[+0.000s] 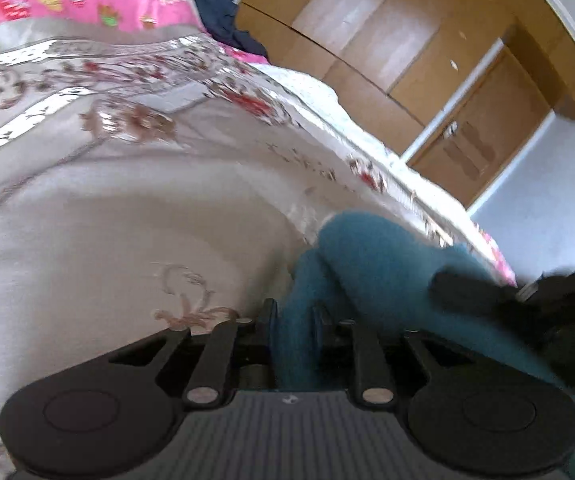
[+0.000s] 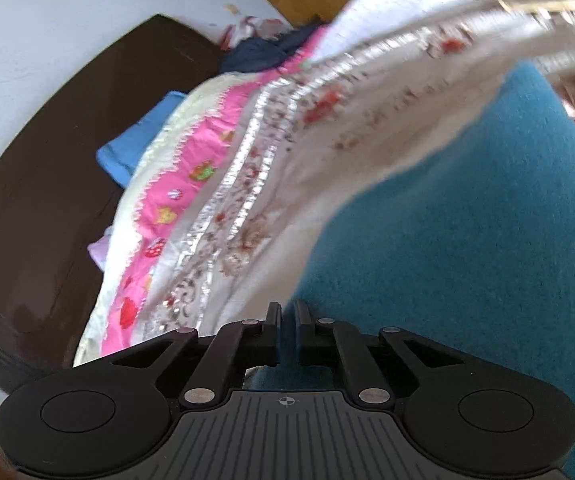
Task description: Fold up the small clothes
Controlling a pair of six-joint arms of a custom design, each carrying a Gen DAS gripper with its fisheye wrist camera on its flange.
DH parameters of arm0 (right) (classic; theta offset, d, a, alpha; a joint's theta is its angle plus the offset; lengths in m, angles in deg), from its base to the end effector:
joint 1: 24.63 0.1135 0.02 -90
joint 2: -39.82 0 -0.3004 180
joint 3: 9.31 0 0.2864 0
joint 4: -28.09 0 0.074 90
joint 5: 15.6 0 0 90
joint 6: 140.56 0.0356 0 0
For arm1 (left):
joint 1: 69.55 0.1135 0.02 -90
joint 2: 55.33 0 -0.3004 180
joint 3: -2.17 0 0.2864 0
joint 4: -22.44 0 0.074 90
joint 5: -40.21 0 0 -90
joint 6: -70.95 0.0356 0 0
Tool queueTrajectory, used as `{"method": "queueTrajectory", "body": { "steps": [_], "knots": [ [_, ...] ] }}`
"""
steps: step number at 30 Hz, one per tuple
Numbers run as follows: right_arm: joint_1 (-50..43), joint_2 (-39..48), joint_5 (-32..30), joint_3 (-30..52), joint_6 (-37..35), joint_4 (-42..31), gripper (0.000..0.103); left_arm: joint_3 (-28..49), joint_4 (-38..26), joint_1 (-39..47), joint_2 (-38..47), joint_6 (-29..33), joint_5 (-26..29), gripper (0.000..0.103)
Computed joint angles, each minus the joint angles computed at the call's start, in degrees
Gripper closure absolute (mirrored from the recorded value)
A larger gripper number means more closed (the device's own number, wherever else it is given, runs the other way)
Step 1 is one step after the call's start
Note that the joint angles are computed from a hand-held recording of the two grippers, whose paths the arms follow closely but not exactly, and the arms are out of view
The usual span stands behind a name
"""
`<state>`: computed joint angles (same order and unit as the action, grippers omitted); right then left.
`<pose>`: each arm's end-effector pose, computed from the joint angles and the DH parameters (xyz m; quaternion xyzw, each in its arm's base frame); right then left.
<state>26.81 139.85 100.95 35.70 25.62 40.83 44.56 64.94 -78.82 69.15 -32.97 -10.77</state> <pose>0.2087 0.2363 0.1034 0.2814 0.8495 0.2606 0.3622 0.3002 -0.0717 0.0127 0.1075 0.8579 -0.3767 0.3325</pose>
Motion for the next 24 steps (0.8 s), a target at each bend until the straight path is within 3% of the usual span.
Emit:
{"method": "queueTrajectory", "body": {
  "steps": [4,7,12,14,16,20,22,24],
  "knots": [
    [0.3,2.6,0.6,0.3,-0.7,1.2,0.103,-6.4,5.4,7.0,-4.6,-1.9,1.2,0.07],
    [-1.1,4.1,-1.4,1.1,-2.7,2.2,0.103,-13.4,10.4,14.0,-10.1,-0.8,10.5,0.07],
    [-4.7,5.8,-7.3,1.7,-7.0,4.1,0.103,-21.2,3.2,13.6,-21.5,10.4,19.0,0.068],
    [-5.6,4.8,-9.6,1.4,-9.1,3.6,0.103,-22.4,2.5,9.0,-21.9,13.9,16.2,0.066],
    [-6.0,3.5,-10.6,0.6,-10.8,3.1,0.103,-23.1,1.8,4.9,-22.1,16.4,9.1,0.062],
    [-6.8,3.2,-12.9,-1.3,-12.4,6.2,0.103,-20.1,-9.1,5.0,-22.2,21.6,8.6,0.045],
    [-7.1,3.4,-13.3,-1.4,-12.5,6.8,0.103,-18.2,-14.9,6.0,-22.9,23.4,9.2,0.044],
    [-7.3,3.9,-13.5,0.0,-13.6,5.1,0.103,-18.2,-16.1,5.2,-23.9,24.6,7.5,0.057]
  ]
}}
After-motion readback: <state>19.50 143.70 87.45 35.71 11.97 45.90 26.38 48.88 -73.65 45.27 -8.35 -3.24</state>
